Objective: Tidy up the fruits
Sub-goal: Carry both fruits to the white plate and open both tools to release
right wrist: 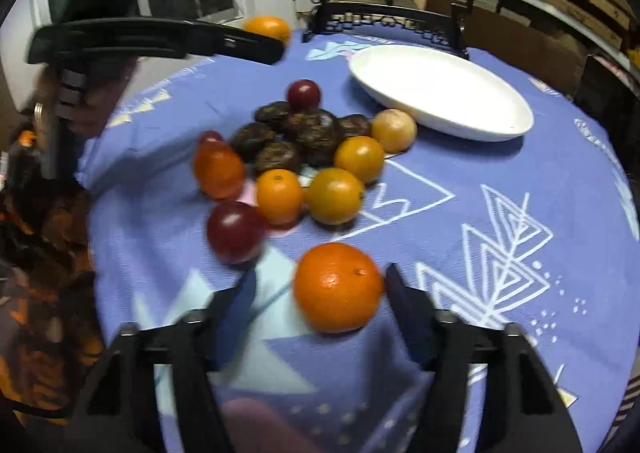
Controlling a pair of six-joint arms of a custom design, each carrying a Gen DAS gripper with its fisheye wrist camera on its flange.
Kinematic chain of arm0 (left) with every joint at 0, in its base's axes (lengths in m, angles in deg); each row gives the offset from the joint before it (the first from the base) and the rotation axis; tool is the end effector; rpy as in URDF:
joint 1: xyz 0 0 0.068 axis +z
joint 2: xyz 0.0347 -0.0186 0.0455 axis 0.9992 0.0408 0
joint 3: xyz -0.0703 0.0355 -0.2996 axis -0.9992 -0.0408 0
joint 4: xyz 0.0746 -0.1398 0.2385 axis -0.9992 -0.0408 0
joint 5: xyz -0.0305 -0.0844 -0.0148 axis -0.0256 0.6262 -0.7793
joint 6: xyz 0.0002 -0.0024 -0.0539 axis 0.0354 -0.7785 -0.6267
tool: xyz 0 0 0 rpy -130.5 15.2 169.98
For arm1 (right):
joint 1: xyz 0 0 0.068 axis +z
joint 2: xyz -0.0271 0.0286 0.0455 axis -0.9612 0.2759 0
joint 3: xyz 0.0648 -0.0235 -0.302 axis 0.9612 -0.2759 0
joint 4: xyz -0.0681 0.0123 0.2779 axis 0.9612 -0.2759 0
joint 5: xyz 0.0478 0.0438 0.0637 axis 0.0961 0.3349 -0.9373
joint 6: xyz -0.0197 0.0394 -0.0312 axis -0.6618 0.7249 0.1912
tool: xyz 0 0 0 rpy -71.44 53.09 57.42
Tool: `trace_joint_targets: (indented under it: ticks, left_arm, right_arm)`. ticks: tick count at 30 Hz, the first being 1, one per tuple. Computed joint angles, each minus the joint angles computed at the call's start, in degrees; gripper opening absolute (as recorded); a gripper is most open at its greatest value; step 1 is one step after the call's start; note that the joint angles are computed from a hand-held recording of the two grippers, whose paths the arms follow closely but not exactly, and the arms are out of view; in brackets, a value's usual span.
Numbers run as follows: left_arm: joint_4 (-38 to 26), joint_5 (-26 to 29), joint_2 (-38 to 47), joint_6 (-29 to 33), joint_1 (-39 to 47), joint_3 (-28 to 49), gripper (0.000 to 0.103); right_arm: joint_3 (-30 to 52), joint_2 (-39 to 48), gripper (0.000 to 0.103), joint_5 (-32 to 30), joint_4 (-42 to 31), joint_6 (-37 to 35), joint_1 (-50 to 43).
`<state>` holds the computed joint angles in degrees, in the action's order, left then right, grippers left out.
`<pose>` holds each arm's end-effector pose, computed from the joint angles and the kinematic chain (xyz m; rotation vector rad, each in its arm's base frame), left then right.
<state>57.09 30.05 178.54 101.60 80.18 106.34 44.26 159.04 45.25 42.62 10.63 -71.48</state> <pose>0.3777 -0.0675 0.2662 0.9844 2.1854 -0.4636 0.2384 0.0177 0.2014 -0.3010 2.4423 0.2094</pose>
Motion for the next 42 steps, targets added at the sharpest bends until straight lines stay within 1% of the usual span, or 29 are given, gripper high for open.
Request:
trace_joint_targets:
  ticks: [2,4,7,12,15,18,19,21,27,32,37,38,39,40,41,42]
  left_arm:
    - [0.1,0.2,0.0,0.1,0.4,-0.1,0.039]
    - [0.0,0.2,0.6,-0.3,0.7,0.7,0.039]
    - [-0.9,-0.1,2.0,-0.9,0.4,2.3,0.039]
    - [-1.5,-1.7,4.6,-2.1,-1.9,7.1,0.039]
    - [-1.6,-3.9,7.7,-4.4,-4.0,12.5,0.039]
    - [-2.2,-6.4,11.3,-6.6,-5.8,18.2,0.039]
    - [-1.9,-8.1,12.6,-7.5,-6.4,20.1,0.039]
    - [-1.5,-12.2,15.8,-9.2,-7.9,24.0,0.039]
    - [-8.7,-21.8,29.2,-12.1,-11.4,40.3,0.039]
    - [-12.5,-25.3,36.4,-12.5,-12.5,48.5,0.039]
    - [-14.4,-27.2,39.8,-13.1,-13.0,52.7,0.040]
    - [-14.5,-27.4,40.3,-13.2,-12.9,53.4,0.041]
    - [-14.4,-27.4,40.4,-13.2,-12.9,53.6,0.048]
    - [-14.0,-27.5,40.2,-13.3,-12.8,53.3,0.061]
    - [-12.3,-27.5,39.2,-13.5,-12.7,51.6,0.065]
    - [-10.8,-27.3,38.1,-13.3,-12.6,49.8,0.065]
  right_arm:
    - [0.2,0.1,0.045,-2.4,-0.6,-0.4,-1.9]
    - [-0.4,-0.2,0.045,-1.9,0.0,-1.1,-1.6]
    - [0.5,-0.5,0.044,-2.8,-0.8,-0.7,-2.7]
    - [6.6,0.0,0.044,-2.1,-0.6,-1.4,-5.4]
    - [13.2,4.4,0.044,-2.3,1.5,-0.1,-7.5]
    - [18.2,8.7,0.044,-3.0,3.8,1.6,-9.1]
    - [21.0,11.1,0.045,-4.3,4.1,2.4,-10.2]
    - [24.4,14.9,0.045,-3.7,5.1,4.1,-10.6]
    - [38.1,30.9,0.045,-1.8,2.5,7.3,-10.9]
    - [43.2,37.3,0.045,-1.4,1.7,8.7,-10.7]
    - [47.2,40.7,0.045,-0.3,0.2,8.8,-10.4]
    - [48.3,41.4,0.047,-0.4,-0.9,8.9,-10.5]
    - [48.2,41.4,0.047,-0.3,-0.6,9.2,-10.5]
    - [47.5,40.9,0.050,-0.2,0.5,9.6,-10.6]
    - [46.4,40.1,0.056,-0.2,1.7,10.0,-10.8]
    - [45.3,39.2,0.058,-0.5,2.6,10.3,-10.9]
